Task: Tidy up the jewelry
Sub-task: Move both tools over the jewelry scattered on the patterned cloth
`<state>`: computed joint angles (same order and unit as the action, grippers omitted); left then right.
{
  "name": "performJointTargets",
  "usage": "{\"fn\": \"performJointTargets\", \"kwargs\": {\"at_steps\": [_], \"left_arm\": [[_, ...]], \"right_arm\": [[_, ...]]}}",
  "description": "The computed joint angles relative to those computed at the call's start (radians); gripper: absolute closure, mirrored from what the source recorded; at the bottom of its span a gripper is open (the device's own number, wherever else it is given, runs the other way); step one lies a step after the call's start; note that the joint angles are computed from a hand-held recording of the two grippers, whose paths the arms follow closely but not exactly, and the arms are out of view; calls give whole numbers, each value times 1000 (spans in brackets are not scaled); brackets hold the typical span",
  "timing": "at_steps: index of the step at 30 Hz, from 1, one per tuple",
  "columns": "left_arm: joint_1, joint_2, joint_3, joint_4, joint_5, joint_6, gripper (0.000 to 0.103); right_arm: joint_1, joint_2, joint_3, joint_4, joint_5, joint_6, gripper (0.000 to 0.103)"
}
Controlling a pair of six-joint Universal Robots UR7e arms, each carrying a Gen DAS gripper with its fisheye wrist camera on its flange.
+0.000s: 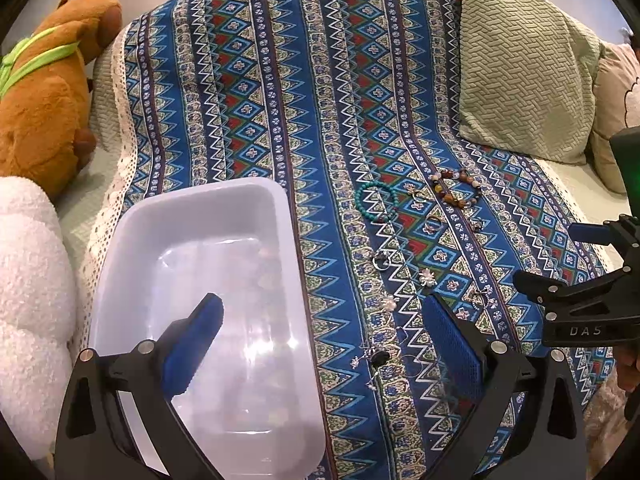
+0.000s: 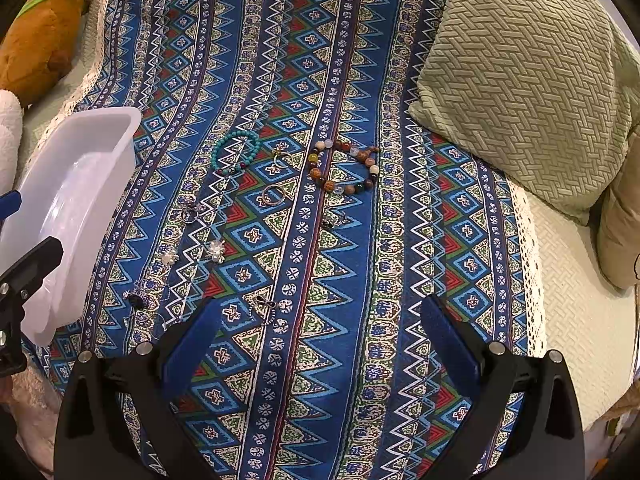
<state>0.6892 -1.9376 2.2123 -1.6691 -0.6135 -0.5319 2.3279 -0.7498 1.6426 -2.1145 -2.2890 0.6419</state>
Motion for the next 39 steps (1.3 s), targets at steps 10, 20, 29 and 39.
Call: {"fn": "performJointTargets", "kwargs": {"at_steps": [10,20,29,39], "left_arm": [[9,9,-7,11,1,-15,8],[16,11,-10,24,2,-23,8],[19,16,-12,22,-10,-17,8],[40,48,0,-35,-43,20,8]], "right_arm": [[5,7,-7,-11,4,-24,5],[10,9,-3,-36,19,-55,5],[8,11,-6,-29,15,-46,5],[-3,9,-5,-13,-16,-30,5]]}}
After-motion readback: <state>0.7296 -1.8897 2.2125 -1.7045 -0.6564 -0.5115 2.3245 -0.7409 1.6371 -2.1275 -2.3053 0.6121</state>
